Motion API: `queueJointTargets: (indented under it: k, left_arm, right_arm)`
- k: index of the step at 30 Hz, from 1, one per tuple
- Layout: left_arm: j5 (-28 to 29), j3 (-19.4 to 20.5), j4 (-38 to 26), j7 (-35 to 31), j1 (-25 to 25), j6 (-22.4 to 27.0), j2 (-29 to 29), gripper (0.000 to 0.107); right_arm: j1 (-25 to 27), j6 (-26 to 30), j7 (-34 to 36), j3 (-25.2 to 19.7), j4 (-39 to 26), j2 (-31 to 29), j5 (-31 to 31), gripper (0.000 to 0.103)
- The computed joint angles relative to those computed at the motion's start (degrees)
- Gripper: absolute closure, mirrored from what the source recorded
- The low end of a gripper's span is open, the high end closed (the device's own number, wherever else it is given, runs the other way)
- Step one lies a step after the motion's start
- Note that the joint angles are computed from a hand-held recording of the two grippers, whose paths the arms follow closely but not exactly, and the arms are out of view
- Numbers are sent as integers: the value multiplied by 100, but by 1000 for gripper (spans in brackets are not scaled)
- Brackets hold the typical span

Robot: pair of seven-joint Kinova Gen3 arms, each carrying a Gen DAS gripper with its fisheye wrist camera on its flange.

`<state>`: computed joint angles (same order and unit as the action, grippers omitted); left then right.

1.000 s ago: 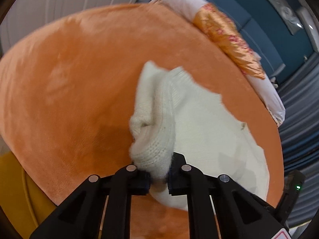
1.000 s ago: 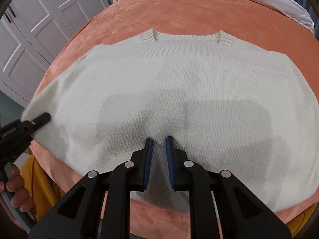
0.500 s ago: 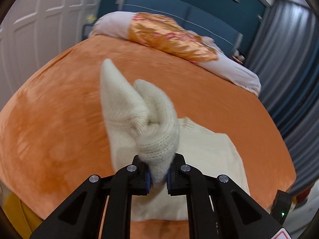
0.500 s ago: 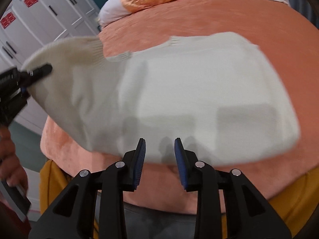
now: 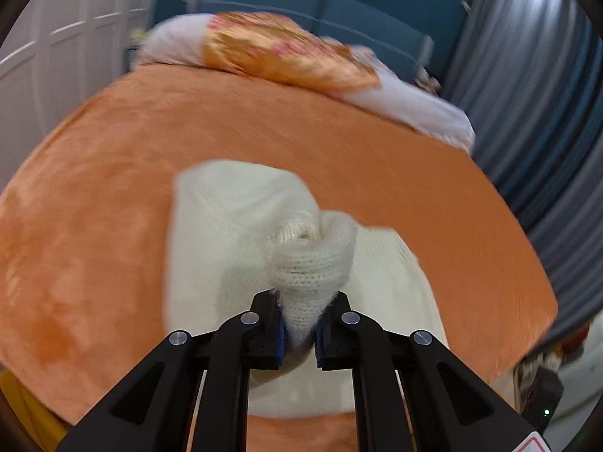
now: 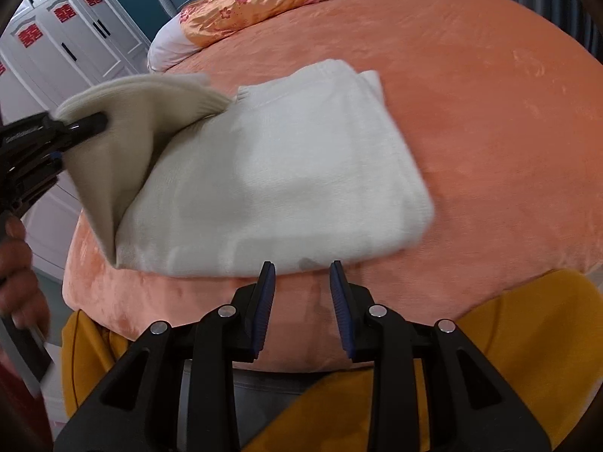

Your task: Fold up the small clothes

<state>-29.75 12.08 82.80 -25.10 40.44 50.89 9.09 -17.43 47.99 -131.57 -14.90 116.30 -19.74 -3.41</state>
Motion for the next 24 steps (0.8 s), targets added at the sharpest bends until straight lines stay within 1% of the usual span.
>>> queueJointTargets:
  k: [1,3,5,6,7,8,9,11,12,13,14,16,18,19,20,22,24]
  left_arm:
    - [-53,-12,138,122,-93,38,-199,100]
    - [32,-229,456,297,-217,131,-652,100]
    - [434,-354,875,310,-608,133,-1119,100]
    - [667,-322,1035,229,-845,73,-1260,100]
    - [900,-395,1256,185,-1011,37,-1408,100]
    - [1133,-572,1522,207,-1071,-67,-1533,100]
    - [1366,-643,1736,160,-1189,-227,-1631,100]
    - [1832,-912,2249,100,-1317,-553,-1809,100]
    - [2062,-956,2473,37,-1454,-712,-1869,100]
    - [2237,-893,2646,-21,-1649,-834,-1933,100]
    - [2368,-908,2809,-84,-1743,-960,-1984,100]
    - [2677,-995,3090,-290,-1855,-1203,-2077,99]
    - [2913,-1008,3230,-447,-1959,-1289,-2115,99]
    - [3109,-1072,3346,-612,-2000,-1367,-2152,98]
    - [3342,-1224,3484,-825,-1962,-1500,-2172,97]
    - [3760,-1372,3647,-1236,-2005,-1680,-2188,92]
    - [4127,-1489,3855,-1527,-2044,-1885,-2276,86]
  right_arm:
    - [-26,8,71,65,15,-20,-30,73]
    - [-82,0,275,207,2,24,-117,73]
    - [-192,-115,563,356,-80,186,-295,73]
    - [-272,-217,748,447,-126,277,-447,73]
    - [-317,-293,863,467,-196,380,-546,73]
    - [-401,-402,1048,490,-351,581,-644,75]
    - [-429,-436,1140,426,-554,796,-650,77]
    - [-481,-409,1249,241,-1065,1324,-507,79]
    - [-588,-393,1229,196,-1330,1590,-324,79]
    - [-661,-284,1148,166,-1596,1823,-216,80]
    - [-840,-268,1161,226,-1861,2089,-95,81]
    - [-933,-21,1139,182,-2392,2562,64,82]
    - [-1145,242,1074,246,-2870,3013,232,83]
    - [-1234,401,1083,293,-3075,3211,313,82]
    - [-1368,549,1063,364,-3263,3434,436,82]
    - [-1486,676,1060,437,-3443,3642,549,82]
    - [-1549,938,1093,492,-3697,3718,553,82]
